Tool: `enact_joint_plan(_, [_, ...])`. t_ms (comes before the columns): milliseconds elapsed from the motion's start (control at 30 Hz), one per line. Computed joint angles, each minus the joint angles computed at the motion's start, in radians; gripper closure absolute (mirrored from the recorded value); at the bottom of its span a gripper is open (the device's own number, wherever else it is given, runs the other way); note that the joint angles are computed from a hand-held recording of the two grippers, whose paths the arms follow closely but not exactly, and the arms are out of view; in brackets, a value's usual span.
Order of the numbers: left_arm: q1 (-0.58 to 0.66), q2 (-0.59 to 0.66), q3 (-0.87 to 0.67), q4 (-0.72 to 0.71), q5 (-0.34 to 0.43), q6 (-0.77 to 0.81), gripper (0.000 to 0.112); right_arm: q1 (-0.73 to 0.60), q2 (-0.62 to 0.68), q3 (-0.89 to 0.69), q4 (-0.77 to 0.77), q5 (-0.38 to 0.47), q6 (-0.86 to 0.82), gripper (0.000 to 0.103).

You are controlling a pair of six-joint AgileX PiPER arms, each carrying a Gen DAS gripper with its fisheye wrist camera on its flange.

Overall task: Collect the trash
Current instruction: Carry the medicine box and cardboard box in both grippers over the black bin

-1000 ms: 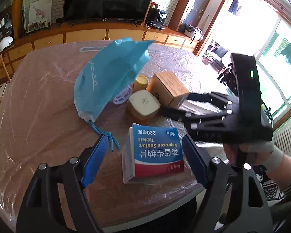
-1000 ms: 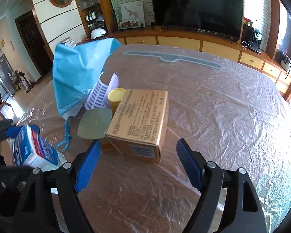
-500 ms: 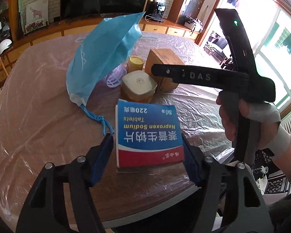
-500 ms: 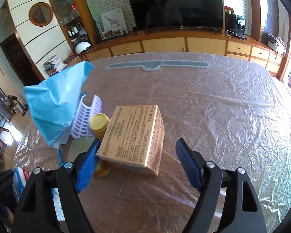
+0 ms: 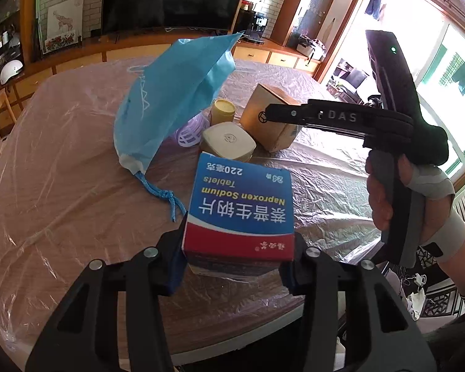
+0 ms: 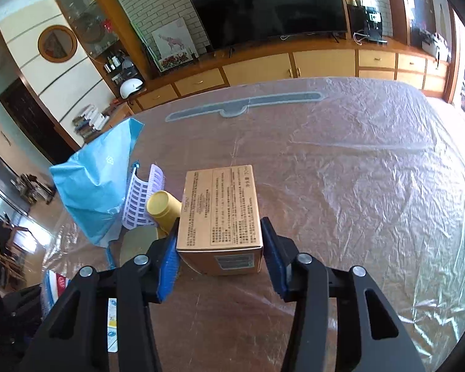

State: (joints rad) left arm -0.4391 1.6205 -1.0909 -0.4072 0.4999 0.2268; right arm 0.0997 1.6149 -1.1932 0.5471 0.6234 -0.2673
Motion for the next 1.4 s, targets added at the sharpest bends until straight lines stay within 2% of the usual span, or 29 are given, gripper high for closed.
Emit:
enact_joint_plan(267, [0.015, -0.011, -0.001, -0.012, -0.012, 0.013, 0.063, -0.106, -0.059, 0.059, 0.286, 0.108, -0.216, 0.056])
enact_joint_plan(400, [0.02, -0.02, 0.003, -0.019, -0.014, 0.013, 0.063, -0.149, -0.091, 0.091, 0.35, 0.152, -0.253, 0.056])
enact_joint_plan(633, [0.042, -0.044, 0.021, -0.059, -0.01, 0.031, 0.063, -0.208, -0.183, 0.153, 0.382, 0.23, -0.293, 0.056])
enact_joint_plan(1100, [0.039, -0.157, 0.085, -0.016, 0.034, 0.0, 0.063, -0.293, -0.417, 0.254, 0.346, 0.418, -0.314, 0.056])
enact_joint_plan(1400, [0.008, -0.248, 0.162, 0.031, 0.062, -0.045, 0.063, -0.27, -0.546, 0.323, 0.28, 0.507, -0.301, 0.056])
